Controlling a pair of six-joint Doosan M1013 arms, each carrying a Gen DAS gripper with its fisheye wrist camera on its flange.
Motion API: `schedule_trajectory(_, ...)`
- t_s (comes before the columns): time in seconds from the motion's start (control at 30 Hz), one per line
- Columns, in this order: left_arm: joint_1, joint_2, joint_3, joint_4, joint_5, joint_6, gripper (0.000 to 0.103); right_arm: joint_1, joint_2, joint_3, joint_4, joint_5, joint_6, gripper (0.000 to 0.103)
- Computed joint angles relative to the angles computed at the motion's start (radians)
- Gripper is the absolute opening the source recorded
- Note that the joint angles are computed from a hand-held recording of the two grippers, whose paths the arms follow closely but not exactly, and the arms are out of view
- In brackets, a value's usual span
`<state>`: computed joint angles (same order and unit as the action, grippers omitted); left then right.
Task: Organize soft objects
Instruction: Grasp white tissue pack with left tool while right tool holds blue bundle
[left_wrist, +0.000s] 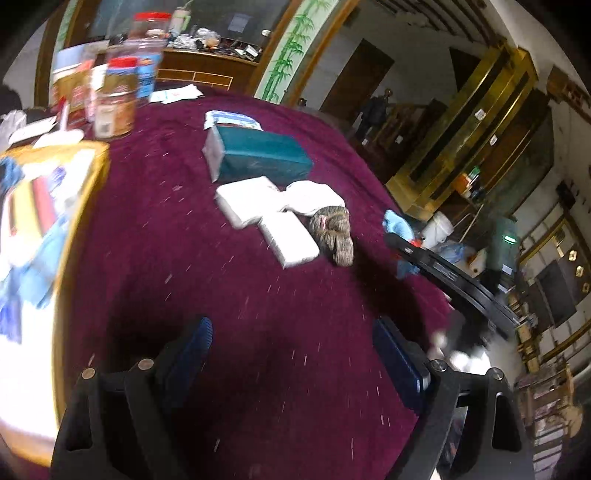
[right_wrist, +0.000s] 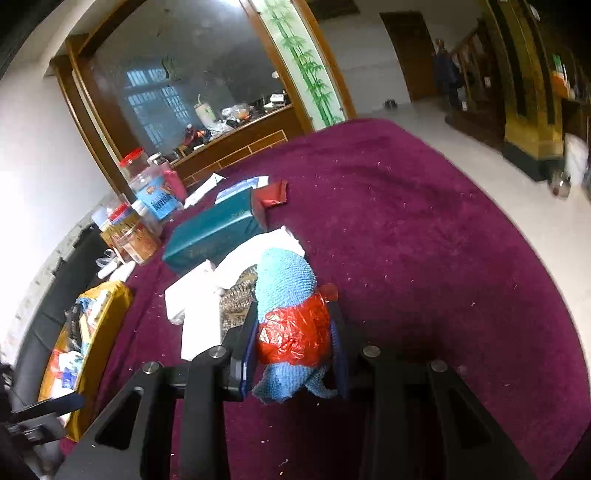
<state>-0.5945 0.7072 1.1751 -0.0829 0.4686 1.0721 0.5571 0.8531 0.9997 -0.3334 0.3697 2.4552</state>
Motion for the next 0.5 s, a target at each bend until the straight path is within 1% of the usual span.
schedule_trajectory(0.07, -0.003, 0.046, -0.077, 0.061, 0.047, -0.038, 0.089, 0.002, -0.006, 0.010, -0.048, -0.012, 0.035, 0.033)
schedule_trajectory(0.1, -0.006, 0.073, -0.119, 0.103, 0.074, -0.071, 0.087, 0.001, -0.002, 0.005, -0.020, -0.009, 0.007, 0.033)
schedule_trajectory(0.17, -0.007, 0.125, -0.204, 0.156, 0.137, -0.107, 0.072, -0.002, 0.001, -0.001, 0.040, -0.009, -0.049, 0.033)
schedule_trajectory(0.2, -0.006, 0.148, -0.242, 0.169, 0.168, -0.121, 0.070, -0.003, 0.002, -0.001, 0.051, -0.012, -0.057, 0.033)
schedule_trajectory(0.27, -0.006, 0.193, -0.314, 0.198, 0.219, -0.165, 0.069, -0.008, -0.001, 0.006, 0.097, -0.028, -0.094, 0.034)
schedule_trajectory(0.37, -0.010, 0.236, -0.385, 0.260, 0.262, -0.224, 0.069, -0.013, -0.002, 0.009, 0.160, -0.039, -0.145, 0.034)
schedule_trajectory(0.4, -0.011, 0.247, -0.404, 0.267, 0.267, -0.232, 0.069, -0.014, -0.003, 0.012, 0.176, -0.044, -0.158, 0.034)
schedule_trajectory(0.5, -0.019, 0.289, -0.475, 0.309, 0.324, -0.235, 0.069, -0.015, -0.003, 0.012, 0.204, -0.045, -0.184, 0.034)
